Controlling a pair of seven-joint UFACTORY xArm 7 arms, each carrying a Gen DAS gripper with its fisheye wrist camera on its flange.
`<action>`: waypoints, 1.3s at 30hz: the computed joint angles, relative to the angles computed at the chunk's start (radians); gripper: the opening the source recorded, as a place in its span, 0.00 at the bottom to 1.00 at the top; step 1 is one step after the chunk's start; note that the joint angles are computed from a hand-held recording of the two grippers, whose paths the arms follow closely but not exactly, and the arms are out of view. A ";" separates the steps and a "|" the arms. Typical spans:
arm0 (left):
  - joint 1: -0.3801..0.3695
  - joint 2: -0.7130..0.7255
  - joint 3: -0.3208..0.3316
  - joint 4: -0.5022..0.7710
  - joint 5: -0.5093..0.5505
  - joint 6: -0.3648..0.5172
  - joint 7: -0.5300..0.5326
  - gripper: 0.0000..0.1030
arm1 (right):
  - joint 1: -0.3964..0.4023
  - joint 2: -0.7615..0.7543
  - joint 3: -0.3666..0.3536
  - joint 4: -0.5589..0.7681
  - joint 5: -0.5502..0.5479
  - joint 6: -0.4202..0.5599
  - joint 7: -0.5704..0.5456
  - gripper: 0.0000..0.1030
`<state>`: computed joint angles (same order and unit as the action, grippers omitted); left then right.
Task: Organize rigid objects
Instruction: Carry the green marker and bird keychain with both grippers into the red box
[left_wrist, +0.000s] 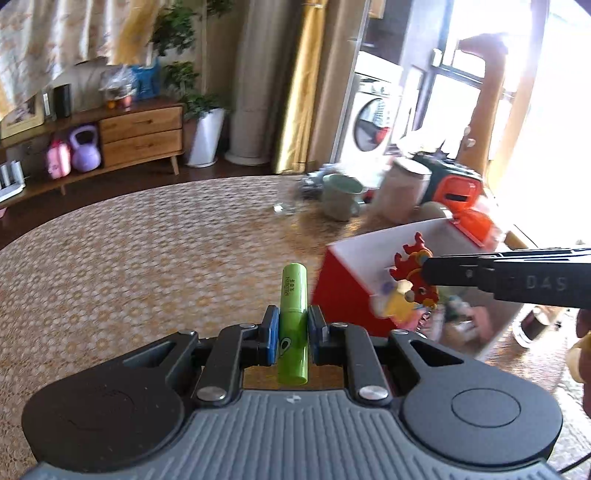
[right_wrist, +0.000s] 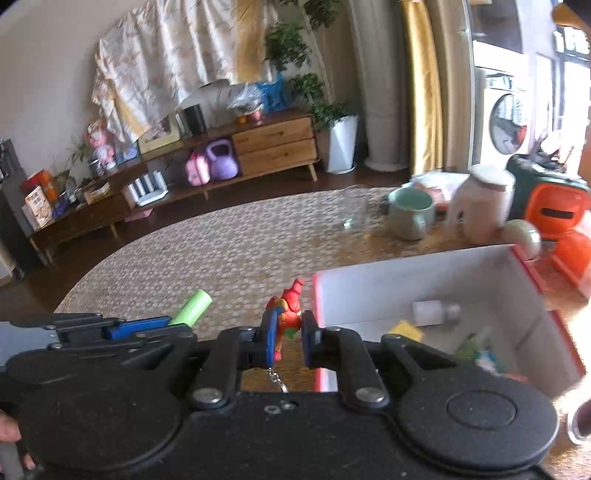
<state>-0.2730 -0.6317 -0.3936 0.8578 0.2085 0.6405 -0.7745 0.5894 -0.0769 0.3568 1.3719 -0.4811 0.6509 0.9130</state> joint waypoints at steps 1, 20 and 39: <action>-0.003 0.014 -0.005 0.016 -0.002 -0.001 0.001 0.15 | -0.005 -0.022 -0.005 -0.020 -0.003 0.000 0.008 0.12; -0.131 0.396 -0.059 0.310 0.136 0.004 -0.042 0.15 | -0.197 -0.233 -0.010 -0.304 0.103 -0.078 -0.020 0.12; -0.345 0.797 0.134 0.623 0.186 0.094 0.016 0.15 | -0.204 -0.208 -0.062 -0.440 0.275 -0.164 -0.215 0.12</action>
